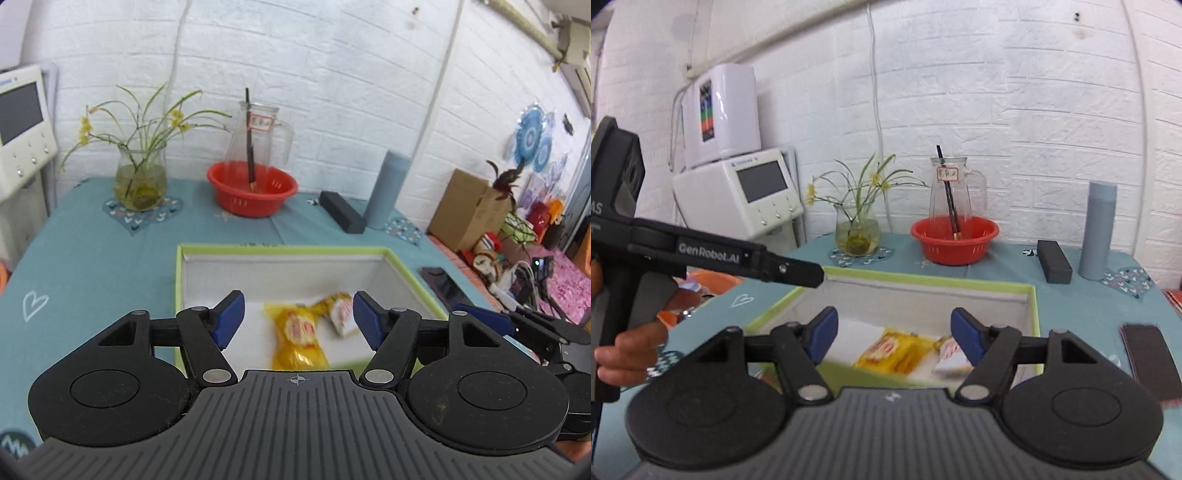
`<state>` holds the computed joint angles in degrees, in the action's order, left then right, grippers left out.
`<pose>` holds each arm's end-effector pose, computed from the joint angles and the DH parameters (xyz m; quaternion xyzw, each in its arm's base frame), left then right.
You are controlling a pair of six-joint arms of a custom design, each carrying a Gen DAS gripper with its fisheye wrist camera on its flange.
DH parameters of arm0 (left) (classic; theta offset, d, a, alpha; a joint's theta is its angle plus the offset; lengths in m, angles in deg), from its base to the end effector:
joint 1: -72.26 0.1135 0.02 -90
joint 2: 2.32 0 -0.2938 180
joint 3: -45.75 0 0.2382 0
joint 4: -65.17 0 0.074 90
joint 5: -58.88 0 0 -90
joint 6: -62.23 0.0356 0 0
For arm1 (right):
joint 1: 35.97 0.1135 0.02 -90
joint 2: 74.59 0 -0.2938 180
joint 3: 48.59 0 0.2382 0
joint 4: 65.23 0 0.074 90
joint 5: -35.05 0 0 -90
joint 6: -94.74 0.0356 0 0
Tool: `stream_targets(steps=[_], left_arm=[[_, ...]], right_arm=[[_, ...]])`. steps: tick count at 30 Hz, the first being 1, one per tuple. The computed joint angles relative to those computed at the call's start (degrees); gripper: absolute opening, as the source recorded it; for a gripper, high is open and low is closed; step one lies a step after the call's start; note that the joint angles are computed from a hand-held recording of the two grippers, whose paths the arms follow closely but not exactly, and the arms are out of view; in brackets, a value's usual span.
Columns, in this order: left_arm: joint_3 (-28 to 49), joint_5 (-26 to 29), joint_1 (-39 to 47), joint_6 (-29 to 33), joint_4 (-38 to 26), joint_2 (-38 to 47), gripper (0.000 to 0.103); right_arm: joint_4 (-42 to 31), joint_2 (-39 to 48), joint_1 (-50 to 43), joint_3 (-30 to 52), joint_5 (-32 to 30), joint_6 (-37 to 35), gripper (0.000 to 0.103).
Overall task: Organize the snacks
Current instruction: 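Move the left gripper back to the blue biscuit packet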
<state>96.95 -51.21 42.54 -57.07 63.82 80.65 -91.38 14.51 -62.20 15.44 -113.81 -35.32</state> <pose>0.2462 -0.1265 0.2210 -0.0799 0.8661 -0.0975 0.4836 0.2727 -0.1004 0.2343 -0.2609 0.7959 0.2300 0.4955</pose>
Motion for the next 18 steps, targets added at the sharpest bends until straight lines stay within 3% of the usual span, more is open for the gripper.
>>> stream_targets(steps=[5,9,11,14,16,18], left_arm=[[-8.11,-11.25,-16.02,-11.78,-4.06,-4.86,0.049],[-12.65,-22.28,-33.09,-31.33,-12.79,-5.85,0.049],[-13.42,-26.65,-41.42,-45.08,-19.71,-4.58,0.048],[-13.05,-29.00,-50.57,-63.57,-30.73,-2.32,0.045],[-14.90,-28.57,-54.65,-68.39,-30.72,-2.84,0.041],[-16.76,-27.26,-56.32,-69.03,-27.91,-3.60,0.039]], right_arm=[[-29.19,0.27,-13.50,-2.00,-5.33,-29.22,0.074],[-49.31,5.54,-23.09,-4.64,0.53,-56.78,0.076],[-49.94,5.82,-25.55,-8.19,4.18,-62.51,0.076],[-49.73,5.61,-26.49,-11.60,6.59,-65.98,0.077],[-48.99,3.79,-26.48,-13.44,6.96,-66.89,0.083],[-48.13,2.04,-26.44,-14.91,7.11,-66.93,0.085]])
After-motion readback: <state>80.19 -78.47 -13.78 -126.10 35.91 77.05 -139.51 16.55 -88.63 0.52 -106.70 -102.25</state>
